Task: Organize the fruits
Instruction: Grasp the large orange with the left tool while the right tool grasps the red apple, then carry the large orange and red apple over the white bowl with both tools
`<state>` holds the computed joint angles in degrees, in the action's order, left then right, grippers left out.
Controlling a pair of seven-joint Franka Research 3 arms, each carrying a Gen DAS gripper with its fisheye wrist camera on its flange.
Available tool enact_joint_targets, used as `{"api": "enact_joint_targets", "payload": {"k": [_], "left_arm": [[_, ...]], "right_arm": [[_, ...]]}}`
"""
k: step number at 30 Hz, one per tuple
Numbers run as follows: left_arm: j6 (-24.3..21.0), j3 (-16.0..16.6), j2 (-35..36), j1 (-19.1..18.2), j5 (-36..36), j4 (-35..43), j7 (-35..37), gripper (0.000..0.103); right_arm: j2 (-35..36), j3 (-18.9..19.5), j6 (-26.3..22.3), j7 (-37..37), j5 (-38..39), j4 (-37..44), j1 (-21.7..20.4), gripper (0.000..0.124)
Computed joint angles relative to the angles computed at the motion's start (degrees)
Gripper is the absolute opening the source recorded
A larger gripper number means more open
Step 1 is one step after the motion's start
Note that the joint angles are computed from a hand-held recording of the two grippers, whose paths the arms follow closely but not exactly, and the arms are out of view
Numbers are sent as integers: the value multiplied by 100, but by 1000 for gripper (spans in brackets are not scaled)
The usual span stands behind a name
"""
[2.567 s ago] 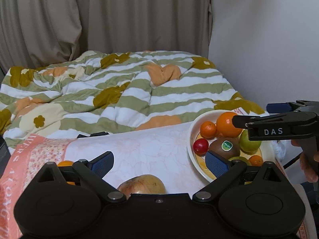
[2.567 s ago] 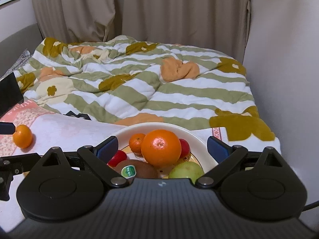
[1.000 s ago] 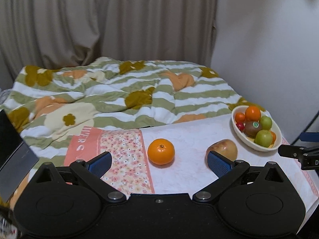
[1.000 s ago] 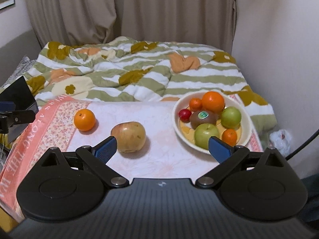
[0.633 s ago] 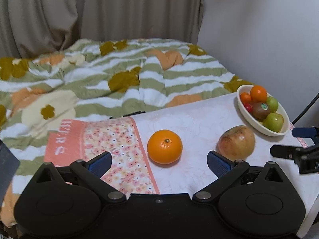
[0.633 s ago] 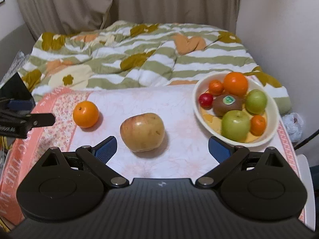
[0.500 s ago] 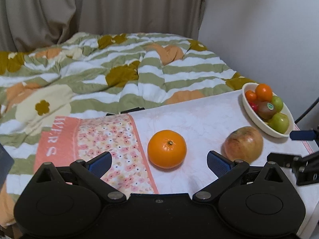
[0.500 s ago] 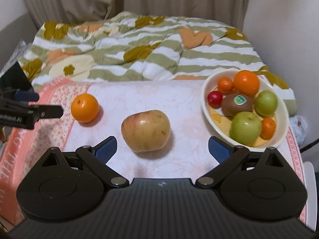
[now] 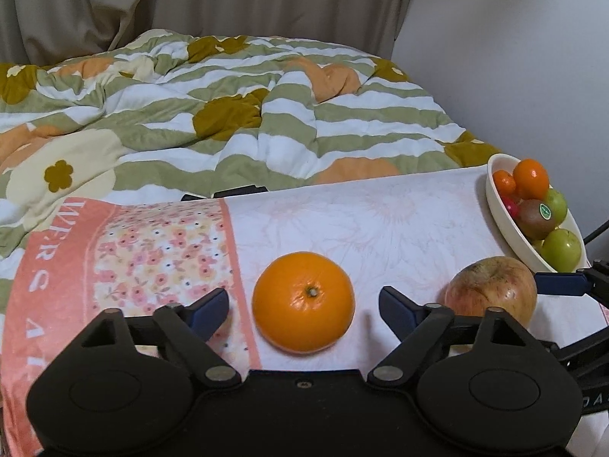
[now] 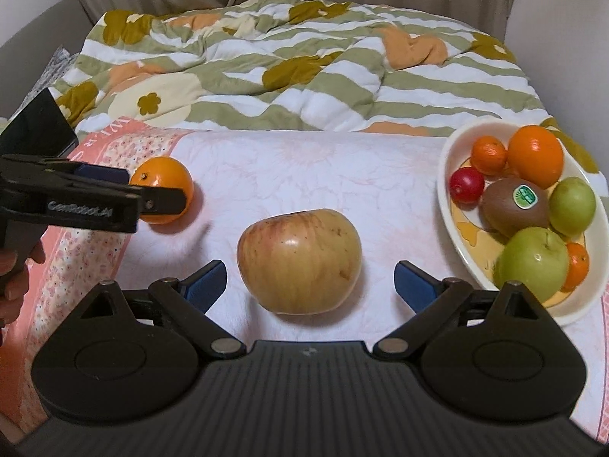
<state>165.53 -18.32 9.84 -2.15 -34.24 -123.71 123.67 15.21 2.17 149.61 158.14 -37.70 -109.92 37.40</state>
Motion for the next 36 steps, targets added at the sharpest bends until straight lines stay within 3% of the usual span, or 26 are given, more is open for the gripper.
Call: {"api": "enact_joint_targets", "payload": {"k": [5,16,24,36], "left_arm": [[-19,110,122,-104,524,57,-450,65],[-18,-17,-35,69,325,-133,-246,64],[-8,154,-331,-9,55,-441,-127,64],[72,614,-1106,-459,-1036,-967,561,64]], "right_arm": [[111,-24,79,-139,48,93,-20,103],[388,-152,205,-681,377,377,84,102],[428,-226,16,-714,350,461,173,91],[79,-148,-185,78,-344,341,362,91]]}}
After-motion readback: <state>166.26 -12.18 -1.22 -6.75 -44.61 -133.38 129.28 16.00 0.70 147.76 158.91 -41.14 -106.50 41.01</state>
